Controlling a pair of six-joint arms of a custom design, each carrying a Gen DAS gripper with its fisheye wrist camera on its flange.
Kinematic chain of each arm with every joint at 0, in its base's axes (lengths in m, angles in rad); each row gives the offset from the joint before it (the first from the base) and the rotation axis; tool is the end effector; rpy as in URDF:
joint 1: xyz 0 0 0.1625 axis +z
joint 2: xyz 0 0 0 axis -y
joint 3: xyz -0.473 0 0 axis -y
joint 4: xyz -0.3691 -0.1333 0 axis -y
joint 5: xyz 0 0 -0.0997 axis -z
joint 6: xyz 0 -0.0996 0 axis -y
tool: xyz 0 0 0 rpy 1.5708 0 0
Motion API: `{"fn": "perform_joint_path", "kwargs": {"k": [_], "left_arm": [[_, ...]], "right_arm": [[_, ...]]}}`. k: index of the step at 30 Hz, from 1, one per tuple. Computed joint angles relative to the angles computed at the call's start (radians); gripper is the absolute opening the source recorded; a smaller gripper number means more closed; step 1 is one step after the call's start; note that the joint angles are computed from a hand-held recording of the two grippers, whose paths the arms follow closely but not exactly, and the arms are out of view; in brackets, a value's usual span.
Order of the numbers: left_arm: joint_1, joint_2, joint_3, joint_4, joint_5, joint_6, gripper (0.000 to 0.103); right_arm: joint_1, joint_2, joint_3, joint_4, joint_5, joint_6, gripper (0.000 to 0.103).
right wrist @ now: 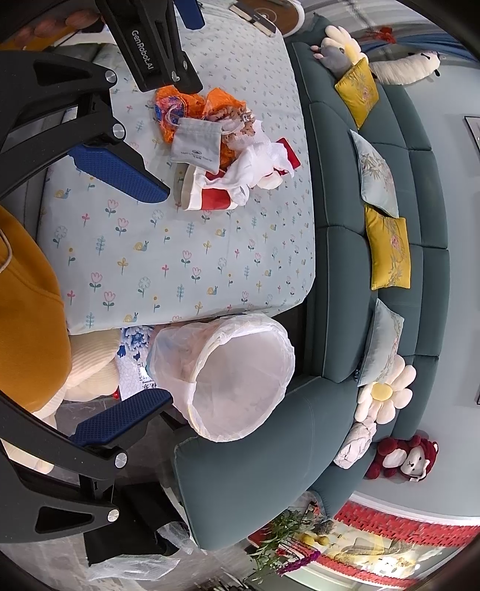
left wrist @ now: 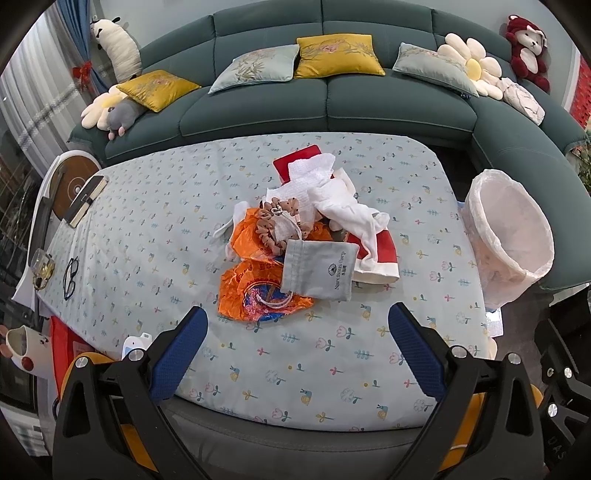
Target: Collect trash
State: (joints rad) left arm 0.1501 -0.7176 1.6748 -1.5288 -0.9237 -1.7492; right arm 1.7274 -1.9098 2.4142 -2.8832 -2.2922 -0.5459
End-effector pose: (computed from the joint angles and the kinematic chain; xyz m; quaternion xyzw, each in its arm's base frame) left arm -0.5208 -0.2743 0.0449 0.0142 0.8459 -0.2855 0.4502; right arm 0.1117 -0.2747 0.4506 0.1657 -0.8555 0.2981 0.3895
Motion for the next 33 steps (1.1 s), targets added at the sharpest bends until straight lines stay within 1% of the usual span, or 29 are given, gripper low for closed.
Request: {"fn": "perform_joint_path", "kwargs": {"k": [11,19,33], "left_arm": [[0.014,0.011,-0.007,-0.015,0.009,0.024,0.093],[0.021,0.017,-0.008,-0.036,0.018,0.049,0.093],[0.029,0.013,0.010,-0.084,0.023,0.082,0.093]], "right_arm": [[-0.006,0.008,-0.003,-0.011,-0.002,0.001,0.096],[-0.020,0.030,-0.006,-0.043,-0.001,-0.006,0.096],[-0.016,0.046,-0.003,-0.068,-0.011,-0.001,0.096]]}}
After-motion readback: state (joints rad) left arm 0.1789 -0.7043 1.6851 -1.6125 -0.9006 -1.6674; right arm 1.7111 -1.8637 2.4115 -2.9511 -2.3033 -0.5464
